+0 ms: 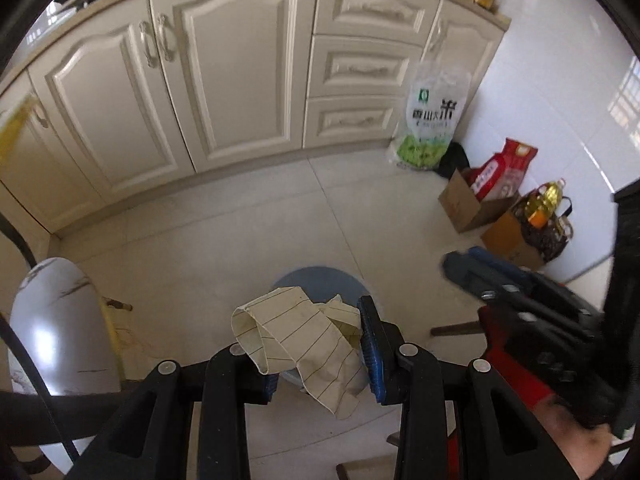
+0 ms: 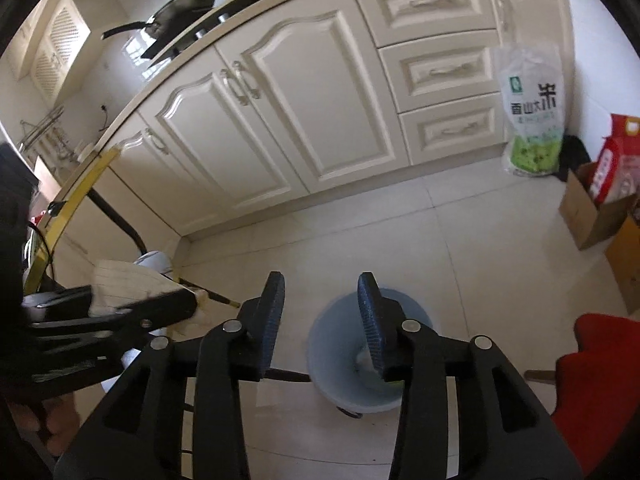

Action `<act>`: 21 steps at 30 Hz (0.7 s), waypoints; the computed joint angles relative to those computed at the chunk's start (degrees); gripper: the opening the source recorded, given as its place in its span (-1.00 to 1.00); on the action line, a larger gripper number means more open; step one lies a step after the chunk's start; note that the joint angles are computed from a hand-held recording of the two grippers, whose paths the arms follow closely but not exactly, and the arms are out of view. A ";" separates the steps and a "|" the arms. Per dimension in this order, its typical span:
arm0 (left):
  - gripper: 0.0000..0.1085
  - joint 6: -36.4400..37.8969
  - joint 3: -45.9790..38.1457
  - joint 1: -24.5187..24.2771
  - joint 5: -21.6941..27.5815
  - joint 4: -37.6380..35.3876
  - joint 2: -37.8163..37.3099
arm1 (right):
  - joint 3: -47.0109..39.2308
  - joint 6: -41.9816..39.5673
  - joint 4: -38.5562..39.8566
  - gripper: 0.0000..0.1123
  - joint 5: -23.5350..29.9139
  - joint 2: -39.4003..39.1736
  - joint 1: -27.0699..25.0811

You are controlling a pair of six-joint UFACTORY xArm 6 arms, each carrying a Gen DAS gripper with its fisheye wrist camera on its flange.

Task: Collect trash
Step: 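Carry the paper and green bag to the blue bin and release both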

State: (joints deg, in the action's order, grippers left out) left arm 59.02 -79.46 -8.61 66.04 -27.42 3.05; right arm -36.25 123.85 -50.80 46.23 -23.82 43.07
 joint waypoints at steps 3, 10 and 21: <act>-0.42 -1.44 -1.56 -3.43 -2.14 0.87 3.34 | 1.01 0.72 1.17 -0.22 2.92 -1.88 1.56; -0.14 0.18 -1.10 -6.59 -6.95 -2.34 4.90 | 2.12 2.56 3.27 -0.16 9.38 -4.94 5.03; 0.60 3.29 -2.06 -0.73 0.86 -4.52 2.33 | 1.55 4.79 2.98 -0.03 14.56 -7.23 8.92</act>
